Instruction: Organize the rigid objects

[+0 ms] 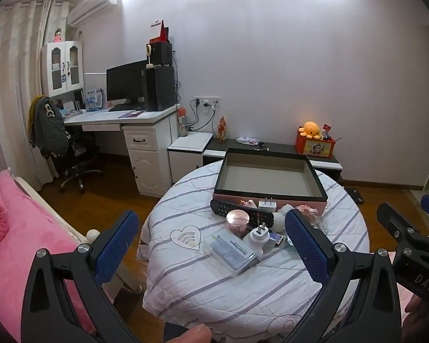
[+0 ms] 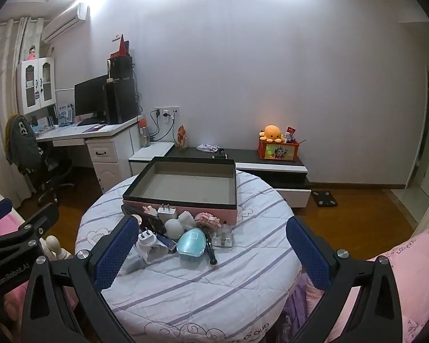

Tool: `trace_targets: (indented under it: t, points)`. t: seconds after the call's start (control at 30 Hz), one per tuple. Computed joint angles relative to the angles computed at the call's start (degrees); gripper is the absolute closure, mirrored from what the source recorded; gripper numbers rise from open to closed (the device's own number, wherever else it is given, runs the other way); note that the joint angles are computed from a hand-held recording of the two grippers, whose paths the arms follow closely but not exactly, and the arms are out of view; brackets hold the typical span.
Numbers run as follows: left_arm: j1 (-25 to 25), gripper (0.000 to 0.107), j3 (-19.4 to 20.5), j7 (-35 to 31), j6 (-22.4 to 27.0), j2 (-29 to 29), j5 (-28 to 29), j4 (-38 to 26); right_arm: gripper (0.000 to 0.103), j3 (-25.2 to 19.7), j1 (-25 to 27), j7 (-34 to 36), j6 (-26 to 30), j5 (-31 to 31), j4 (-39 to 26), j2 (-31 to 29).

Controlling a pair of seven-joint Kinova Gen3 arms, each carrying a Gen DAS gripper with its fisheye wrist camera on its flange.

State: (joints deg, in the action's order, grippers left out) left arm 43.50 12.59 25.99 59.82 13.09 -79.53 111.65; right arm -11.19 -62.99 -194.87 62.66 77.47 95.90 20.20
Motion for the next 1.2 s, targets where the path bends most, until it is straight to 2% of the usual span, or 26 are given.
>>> trace_targets:
  t: [0.13,0.27,0.5,0.57,0.63,0.73,0.83,0.9,1.03,1.2]
  points:
    - [-0.52,0.005,-0.04,0.23,-0.49,-0.82,-0.24,0.51,0.000,1.21,2.71,0.44,-3.25,0.95,-0.28,0.88]
    - [-2.31,0.005,-0.42,-0.40,-3.11,-1.42,-1.14,0.86,0.000,2.06,2.99,1.78,-3.07,0.09,-2.29,2.62]
    - [-6.76,0.005,-0.95,-2.00,-10.24,-3.68,-3.87,1.69,0.000,4.33,0.30,6.79,1.78,-3.60,-9.65,6.24]
    - [-8.18,0.005,-1.00,-5.73,-12.51,-3.89,-3.44,0.56,0.000,5.31,-0.62,6.30,2.86,-4.09,-10.97,6.80]
    - [-8.47,0.005,-0.97,-8.38,-12.77,-3.59,-3.56,-0.34,0.000,6.20,-1.60,3.90,3.67,-3.47,-10.95,6.95]
    - [-7.95,0.005,-0.90,-10.86,-12.02,-2.93,-3.52,-1.57,0.000,6.57,-1.89,1.84,4.35,-3.67,-10.89,7.09]
    - [-6.97,0.005,-0.80,-8.42,-11.17,-2.90,-4.35,-1.00,0.000,6.33,-1.55,1.69,3.54,-3.59,-9.58,6.40]
    - [-5.68,0.005,-0.34,-7.00,-8.48,-2.12,-3.43,-1.42,0.000,6.10,-0.94,1.97,2.53,-3.11,-8.37,5.56]
    - [-3.14,0.005,-0.26,-4.58,-3.59,-0.42,-1.83,-2.89,0.000,5.24,1.50,1.67,-1.61,-1.09,-4.74,2.83]
    - [1.04,0.005,-1.04,-2.11,4.14,3.40,0.49,-7.66,0.000,3.89,6.36,0.87,-9.57,2.75,0.01,-0.17]
